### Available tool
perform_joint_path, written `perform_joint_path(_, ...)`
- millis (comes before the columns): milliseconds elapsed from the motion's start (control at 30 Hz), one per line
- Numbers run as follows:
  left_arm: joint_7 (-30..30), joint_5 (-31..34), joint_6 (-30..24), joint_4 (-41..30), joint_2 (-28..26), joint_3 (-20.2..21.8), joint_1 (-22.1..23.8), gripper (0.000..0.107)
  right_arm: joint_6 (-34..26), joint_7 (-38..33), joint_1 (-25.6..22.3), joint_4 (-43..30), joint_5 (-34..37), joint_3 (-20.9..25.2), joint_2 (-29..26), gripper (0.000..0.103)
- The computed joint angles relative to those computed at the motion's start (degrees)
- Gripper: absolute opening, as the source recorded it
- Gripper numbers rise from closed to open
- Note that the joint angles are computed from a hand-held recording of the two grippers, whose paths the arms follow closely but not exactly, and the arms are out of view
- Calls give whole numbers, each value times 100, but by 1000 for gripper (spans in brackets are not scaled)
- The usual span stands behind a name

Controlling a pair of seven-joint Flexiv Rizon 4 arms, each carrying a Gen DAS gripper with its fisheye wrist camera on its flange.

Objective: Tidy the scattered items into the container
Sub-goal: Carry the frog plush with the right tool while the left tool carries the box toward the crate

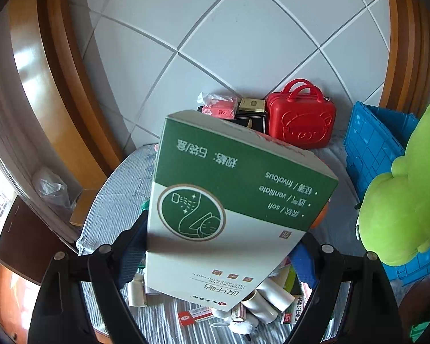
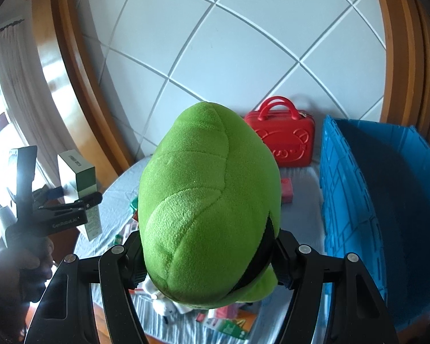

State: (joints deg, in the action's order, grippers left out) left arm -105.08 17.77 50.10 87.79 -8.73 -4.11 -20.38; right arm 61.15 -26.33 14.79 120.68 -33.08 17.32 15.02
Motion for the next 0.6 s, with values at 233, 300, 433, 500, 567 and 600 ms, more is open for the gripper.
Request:
perform_joint_path(233,-431,427,-337,-558,-252,-85,-340,87,225,-479,-125,162,361,-156,373,68)
perform_joint_path(300,-515,522,-447,-733,-344,-93,-456,87,279,-627,-171,205,497,-192,471,68)
perform_joint_path(433,-655,703,-636,-1079,-536,-89,-699,87,329,-934,-262,284,779,-251,687,68)
perform_joint_path(500,-708,777,-720,-1253,-635,-82,-825,87,314,-1067,-311,323,906,-266,826,68)
perform_joint_path(567,-748,832,-806,-1445,-749,-77,-951,87,325,-1206,-378,361,1022,-305,950,68)
perform_joint_path(600,-765,865,-851,-1549,-808,-72,-1021,87,336,-1281,-416,379,1076,-332,1003,68)
